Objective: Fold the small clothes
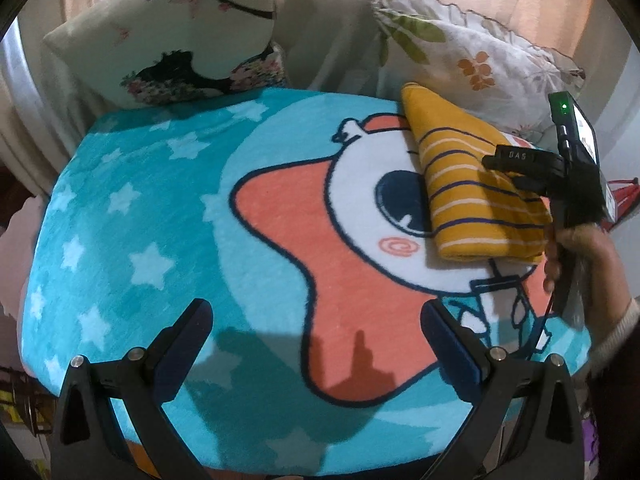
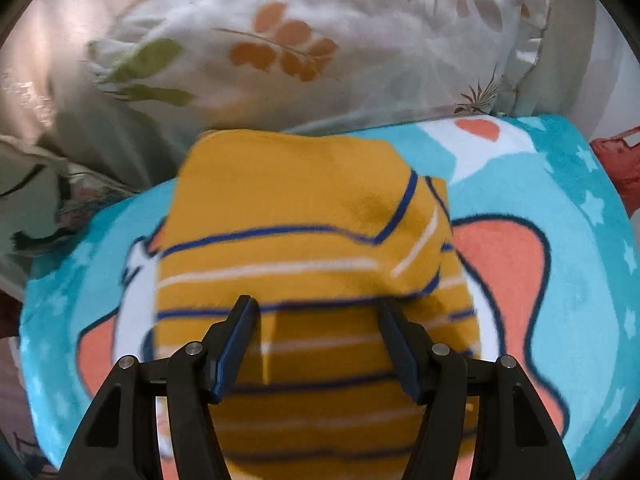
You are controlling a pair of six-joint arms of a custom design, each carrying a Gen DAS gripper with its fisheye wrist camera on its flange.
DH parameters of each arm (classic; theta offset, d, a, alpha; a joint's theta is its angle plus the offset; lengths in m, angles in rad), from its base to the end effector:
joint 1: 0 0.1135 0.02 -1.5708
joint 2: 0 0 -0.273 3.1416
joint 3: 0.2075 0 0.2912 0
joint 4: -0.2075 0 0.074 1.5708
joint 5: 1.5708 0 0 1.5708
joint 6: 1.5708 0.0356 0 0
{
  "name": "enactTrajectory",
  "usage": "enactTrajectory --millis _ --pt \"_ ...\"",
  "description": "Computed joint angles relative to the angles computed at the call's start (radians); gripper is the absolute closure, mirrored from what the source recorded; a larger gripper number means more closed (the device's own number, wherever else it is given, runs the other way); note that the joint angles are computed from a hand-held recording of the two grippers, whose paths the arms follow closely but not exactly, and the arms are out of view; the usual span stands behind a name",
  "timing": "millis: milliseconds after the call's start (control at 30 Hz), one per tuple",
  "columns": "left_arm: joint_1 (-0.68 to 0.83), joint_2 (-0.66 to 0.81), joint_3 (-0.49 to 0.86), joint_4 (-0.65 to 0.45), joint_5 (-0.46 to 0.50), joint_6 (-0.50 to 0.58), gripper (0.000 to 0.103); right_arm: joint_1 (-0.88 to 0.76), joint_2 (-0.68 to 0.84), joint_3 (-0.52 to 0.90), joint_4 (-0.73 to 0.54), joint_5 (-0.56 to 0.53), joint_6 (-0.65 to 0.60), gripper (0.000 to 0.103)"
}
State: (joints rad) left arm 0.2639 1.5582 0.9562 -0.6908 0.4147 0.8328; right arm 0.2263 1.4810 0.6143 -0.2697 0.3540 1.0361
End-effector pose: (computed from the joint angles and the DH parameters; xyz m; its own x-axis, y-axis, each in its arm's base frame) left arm 0.3075 0.0682 0.1721 -0.7222 0.5063 -0.4713 0.5980 0.7994 -0.0576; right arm 0.2668 0.0488 0.1096 -0.5092 0.7109 -0.4850 0.7258 0.6576 0.2019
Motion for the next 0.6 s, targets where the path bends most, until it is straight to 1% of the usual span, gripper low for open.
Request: enactTrajectory --millis 67,133,200,267,367,433,533,567,600 --pt "0.007 0.010 0.006 0.001 -0.007 -0.004 0.000 -0.035 0.016 0.008 0.007 -0.002 -0.035 0.030" --pt "0.010 0.022 0.015 0.001 -0.010 -0.015 0.000 -0.058 0.025 0.024 -0.019 0.011 -0.053 0.026" --pt "0.008 0.027 0.020 0.001 -0.011 -0.025 0.000 -0.085 0.018 0.017 -0.023 0.003 -0.059 0.025" --pt "0.002 0.024 0.019 0.000 -0.006 -0.028 0.000 -0.103 -0.014 -0.002 -0.041 -0.006 -0.036 0.025" --pt "-0.020 0.018 0.012 -0.006 0.000 -0.027 0.000 -0.067 -0.129 -0.057 -0.103 0.022 0.038 0.025" --pt "-0.038 0.014 0.007 -0.014 0.003 -0.023 0.000 -0.014 -0.228 -0.098 -0.152 0.051 0.088 0.025" --pt "-0.069 0.010 0.000 -0.029 0.008 -0.021 0.000 0.130 -0.334 -0.121 -0.287 0.140 0.218 0.024" --pt "-0.079 0.007 -0.002 -0.034 0.010 -0.018 0.000 0.171 -0.346 -0.118 -0.321 0.160 0.256 0.024" --pt "-0.088 0.006 -0.005 -0.037 0.012 -0.014 0.000 0.236 -0.354 -0.113 -0.373 0.191 0.325 0.024"
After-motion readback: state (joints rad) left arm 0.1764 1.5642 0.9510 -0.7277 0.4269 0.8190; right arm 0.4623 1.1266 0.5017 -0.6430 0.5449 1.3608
